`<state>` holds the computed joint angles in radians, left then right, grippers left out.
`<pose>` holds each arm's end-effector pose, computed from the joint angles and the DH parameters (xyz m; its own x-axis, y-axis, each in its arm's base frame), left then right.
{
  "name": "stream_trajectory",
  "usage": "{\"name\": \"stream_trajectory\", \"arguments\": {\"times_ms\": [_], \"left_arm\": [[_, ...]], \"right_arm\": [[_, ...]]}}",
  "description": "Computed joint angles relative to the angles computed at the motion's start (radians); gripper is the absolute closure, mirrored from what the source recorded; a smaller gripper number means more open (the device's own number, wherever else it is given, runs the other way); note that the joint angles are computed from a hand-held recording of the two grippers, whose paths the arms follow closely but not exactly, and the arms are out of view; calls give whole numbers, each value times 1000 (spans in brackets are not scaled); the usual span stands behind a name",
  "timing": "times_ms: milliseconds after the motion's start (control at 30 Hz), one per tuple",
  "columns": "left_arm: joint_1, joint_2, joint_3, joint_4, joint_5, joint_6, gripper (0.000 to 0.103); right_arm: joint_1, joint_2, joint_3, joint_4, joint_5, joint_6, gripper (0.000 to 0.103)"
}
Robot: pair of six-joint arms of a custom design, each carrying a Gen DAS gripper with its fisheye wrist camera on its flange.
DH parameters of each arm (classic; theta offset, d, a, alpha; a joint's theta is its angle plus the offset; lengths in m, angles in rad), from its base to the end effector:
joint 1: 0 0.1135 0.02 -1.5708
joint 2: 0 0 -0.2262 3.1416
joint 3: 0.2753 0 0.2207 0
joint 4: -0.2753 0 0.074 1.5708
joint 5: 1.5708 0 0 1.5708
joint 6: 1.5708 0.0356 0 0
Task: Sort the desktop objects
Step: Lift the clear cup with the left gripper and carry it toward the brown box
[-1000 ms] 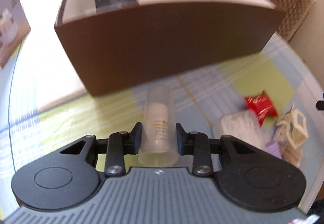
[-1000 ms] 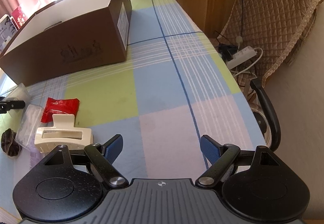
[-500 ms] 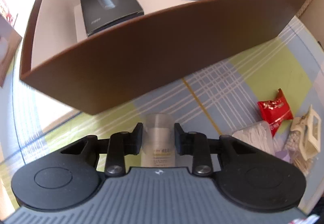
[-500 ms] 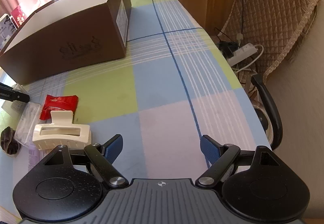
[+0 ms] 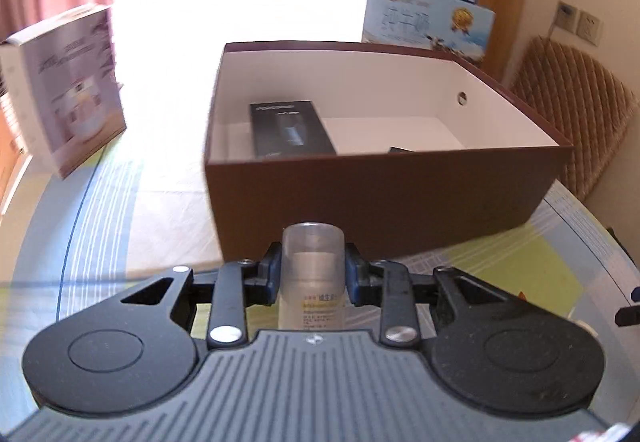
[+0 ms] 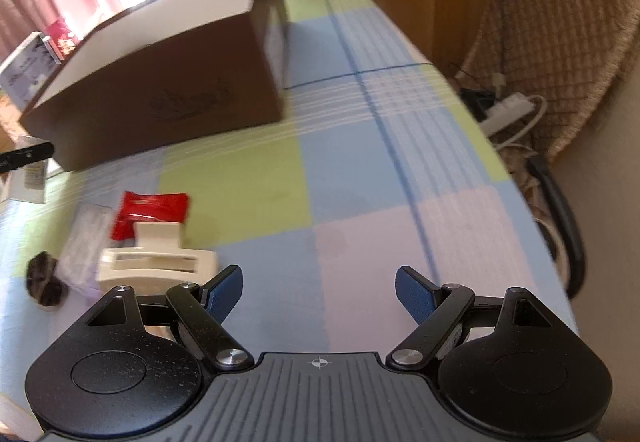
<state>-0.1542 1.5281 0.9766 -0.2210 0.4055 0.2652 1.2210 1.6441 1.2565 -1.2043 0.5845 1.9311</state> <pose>0.2934 -0.0598 0.2048 -0.5554 0.3301 -0.7633 0.5864 0.8063 -0.0780 0.1054 0.2316 0.2107 -0.6161 0.5884 -0.5237 0.5983 0.7820 0.1748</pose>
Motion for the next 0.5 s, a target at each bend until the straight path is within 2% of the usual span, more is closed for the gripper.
{"name": "stream_trajectory", "arguments": {"times_ms": [133, 233, 300, 500], "left_arm": [[-14, -50, -138, 155, -29, -63, 77], [-3, -74, -216, 276, -15, -98, 77], [5, -96, -249, 320, -2, -110, 77], [-37, -136, -342, 459, -54, -125, 76]], "right_arm": [[-18, 6, 18, 83, 33, -97, 22], [-32, 2, 20, 154, 44, -159, 22], [-39, 6, 26, 186, 45, -185, 22], [-61, 48, 68, 216, 25, -252, 22]]}}
